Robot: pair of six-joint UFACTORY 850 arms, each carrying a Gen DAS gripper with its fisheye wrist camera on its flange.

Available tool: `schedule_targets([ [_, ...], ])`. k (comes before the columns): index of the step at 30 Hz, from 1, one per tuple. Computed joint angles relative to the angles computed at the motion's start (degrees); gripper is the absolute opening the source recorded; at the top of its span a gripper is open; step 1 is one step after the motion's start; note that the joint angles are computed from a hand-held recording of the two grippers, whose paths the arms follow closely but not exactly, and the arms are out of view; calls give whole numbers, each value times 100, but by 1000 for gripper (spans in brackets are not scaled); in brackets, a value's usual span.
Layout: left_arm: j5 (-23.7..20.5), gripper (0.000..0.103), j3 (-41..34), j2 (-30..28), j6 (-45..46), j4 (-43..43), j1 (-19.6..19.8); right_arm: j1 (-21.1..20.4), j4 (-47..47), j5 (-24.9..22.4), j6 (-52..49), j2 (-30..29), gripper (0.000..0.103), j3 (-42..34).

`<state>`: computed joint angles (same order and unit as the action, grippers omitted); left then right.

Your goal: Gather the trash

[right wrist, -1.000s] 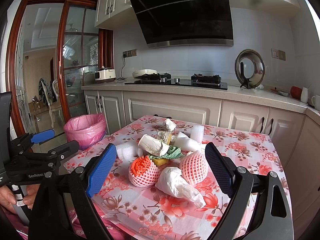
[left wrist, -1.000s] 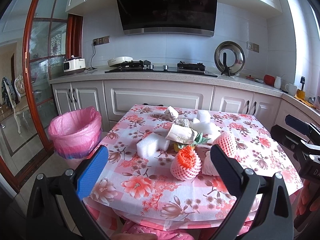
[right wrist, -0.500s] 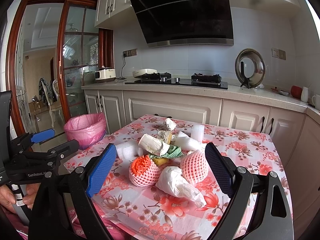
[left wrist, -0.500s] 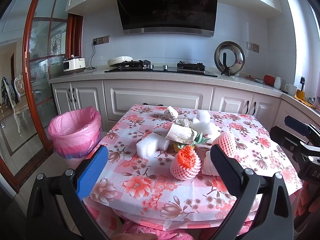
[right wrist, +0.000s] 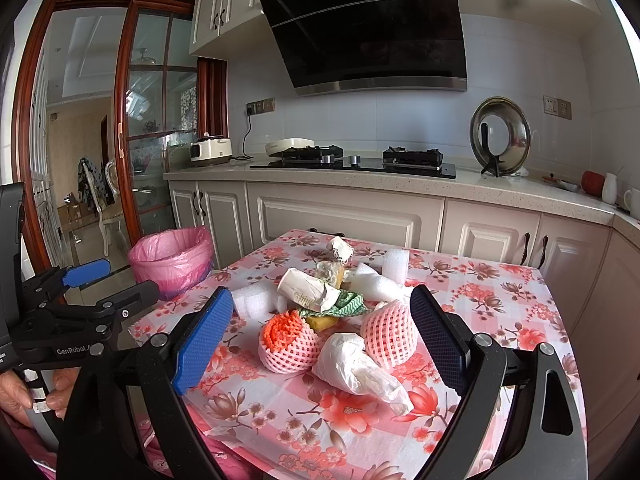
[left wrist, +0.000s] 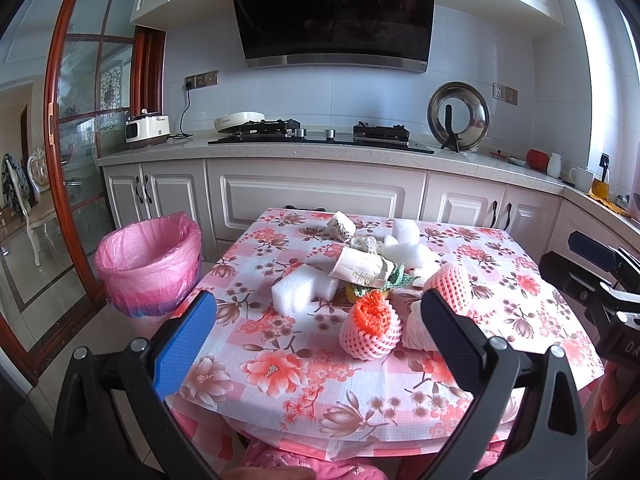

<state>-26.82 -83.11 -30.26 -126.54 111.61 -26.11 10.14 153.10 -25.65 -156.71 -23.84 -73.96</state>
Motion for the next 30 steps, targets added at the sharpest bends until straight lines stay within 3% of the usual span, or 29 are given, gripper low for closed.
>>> schedule_targets([
  [24, 25, 99, -13, -6, 41, -55, 2, 4, 29, -10, -27, -6, 85, 7],
  [30, 433, 99, -253, -174, 555, -634, 73, -15, -2, 118, 86, -119, 85, -92],
])
